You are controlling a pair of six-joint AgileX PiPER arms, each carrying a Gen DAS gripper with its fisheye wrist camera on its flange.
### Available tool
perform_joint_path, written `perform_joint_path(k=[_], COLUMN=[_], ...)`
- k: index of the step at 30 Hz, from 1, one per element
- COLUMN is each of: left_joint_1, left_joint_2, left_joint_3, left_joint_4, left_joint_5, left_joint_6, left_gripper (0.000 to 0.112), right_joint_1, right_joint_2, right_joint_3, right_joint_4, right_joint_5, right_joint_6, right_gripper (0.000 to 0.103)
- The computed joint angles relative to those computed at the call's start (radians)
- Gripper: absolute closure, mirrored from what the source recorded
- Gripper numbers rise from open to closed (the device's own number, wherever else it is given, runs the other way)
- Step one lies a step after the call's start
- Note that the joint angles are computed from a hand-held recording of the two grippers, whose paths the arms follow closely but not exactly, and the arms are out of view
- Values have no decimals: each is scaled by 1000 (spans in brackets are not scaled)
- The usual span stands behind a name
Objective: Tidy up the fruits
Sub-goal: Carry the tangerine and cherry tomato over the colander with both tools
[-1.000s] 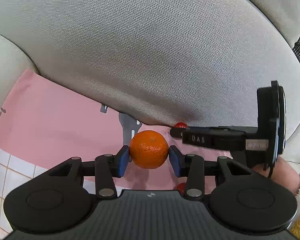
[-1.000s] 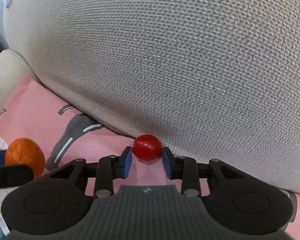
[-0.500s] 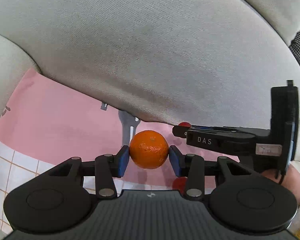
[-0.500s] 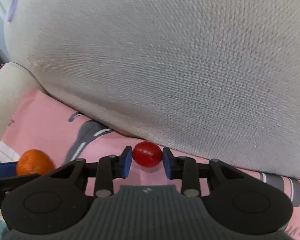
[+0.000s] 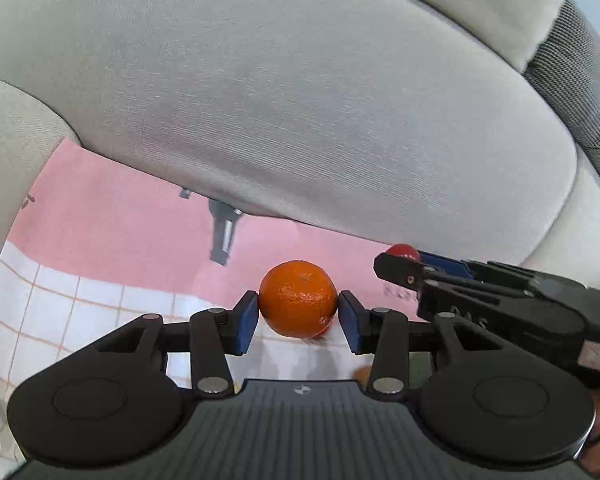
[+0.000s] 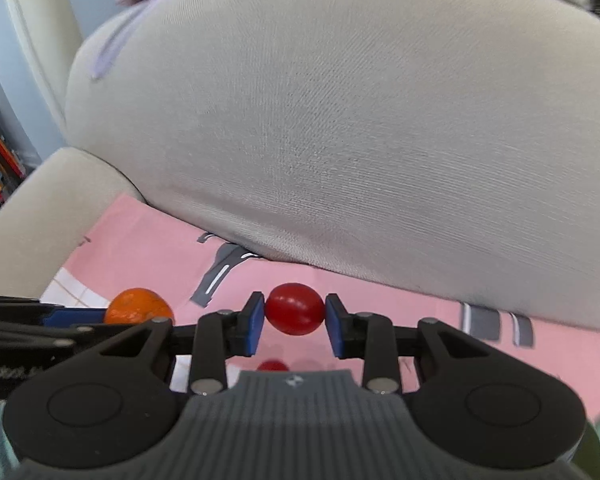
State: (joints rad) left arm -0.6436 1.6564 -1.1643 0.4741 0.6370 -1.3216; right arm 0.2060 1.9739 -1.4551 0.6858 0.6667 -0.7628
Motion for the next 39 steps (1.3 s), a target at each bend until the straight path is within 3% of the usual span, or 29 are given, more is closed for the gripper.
perform_joint_path(k=[4,15,28,39], left_joint_1=[-70,-206,-233,-212], left_joint_2=[0,86,332,566], left_joint_3=[-41,-238,-565,-883], left_joint_4=[18,-12,-235,-282], left_joint_5=[38,123,202,405], left_joint_6=[-13,68,375,520], left_gripper=[63,63,63,63], right_joint_1=[-44,-323,-570,-587], right_joint_2=[-114,-392,-414,-339], right_joint_3=[128,403,502,489], right_joint_4=[73,166,168,200], right_joint_5=[-13,93,109,95], right_joint_6=[-77,-288,-438,-516], right_gripper=[73,73,73,73])
